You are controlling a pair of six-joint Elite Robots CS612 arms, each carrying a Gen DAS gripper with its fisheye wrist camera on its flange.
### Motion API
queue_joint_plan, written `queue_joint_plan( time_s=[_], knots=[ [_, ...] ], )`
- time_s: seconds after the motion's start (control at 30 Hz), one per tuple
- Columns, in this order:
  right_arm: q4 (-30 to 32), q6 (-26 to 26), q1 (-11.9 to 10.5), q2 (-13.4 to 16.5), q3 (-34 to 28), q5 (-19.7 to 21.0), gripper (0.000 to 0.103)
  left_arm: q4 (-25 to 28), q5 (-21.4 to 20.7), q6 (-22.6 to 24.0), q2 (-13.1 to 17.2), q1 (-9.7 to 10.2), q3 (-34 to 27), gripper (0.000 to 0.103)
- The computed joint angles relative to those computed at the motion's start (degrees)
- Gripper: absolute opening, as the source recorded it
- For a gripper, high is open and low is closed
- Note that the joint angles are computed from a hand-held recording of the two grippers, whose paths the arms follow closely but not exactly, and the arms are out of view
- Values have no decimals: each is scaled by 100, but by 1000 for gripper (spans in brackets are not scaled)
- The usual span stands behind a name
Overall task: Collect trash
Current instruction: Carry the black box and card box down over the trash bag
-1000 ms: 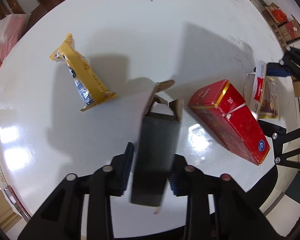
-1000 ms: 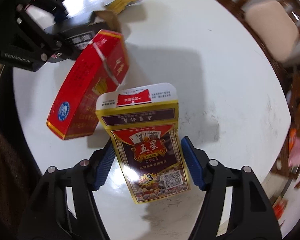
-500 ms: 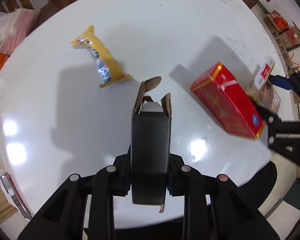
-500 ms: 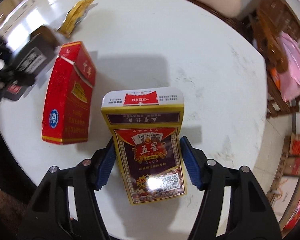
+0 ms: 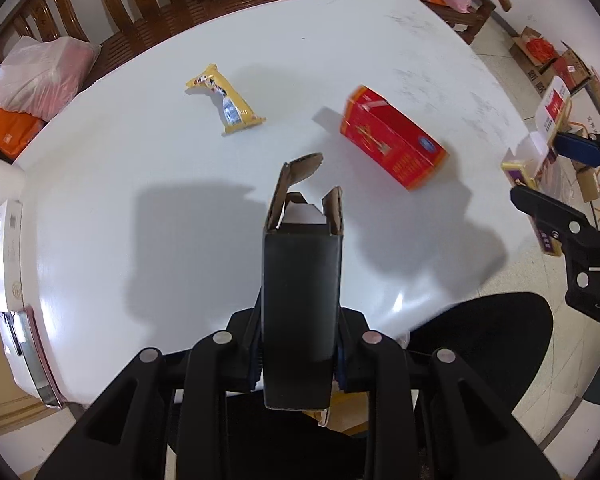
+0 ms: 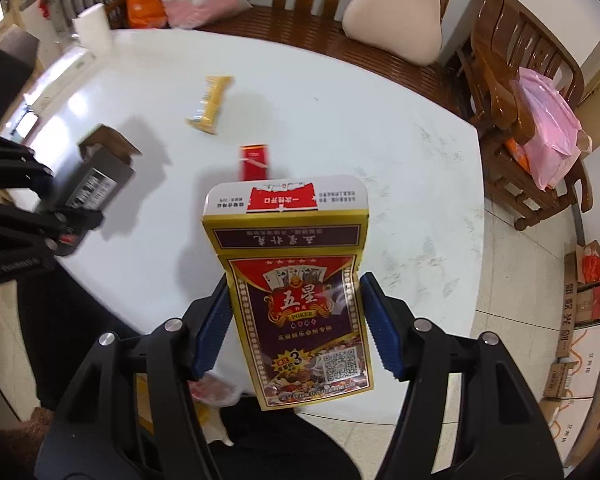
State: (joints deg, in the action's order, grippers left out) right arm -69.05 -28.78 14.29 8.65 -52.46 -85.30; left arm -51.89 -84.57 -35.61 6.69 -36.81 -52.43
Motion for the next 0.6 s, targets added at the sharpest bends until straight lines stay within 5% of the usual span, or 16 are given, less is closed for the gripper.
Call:
queue_joint_plan(
  time_s=[0.6],
  knots=[
    [1065, -180, 191, 866, -1865, 179, 62, 417, 272, -213, 737, -397, -1347, 26]
  ],
)
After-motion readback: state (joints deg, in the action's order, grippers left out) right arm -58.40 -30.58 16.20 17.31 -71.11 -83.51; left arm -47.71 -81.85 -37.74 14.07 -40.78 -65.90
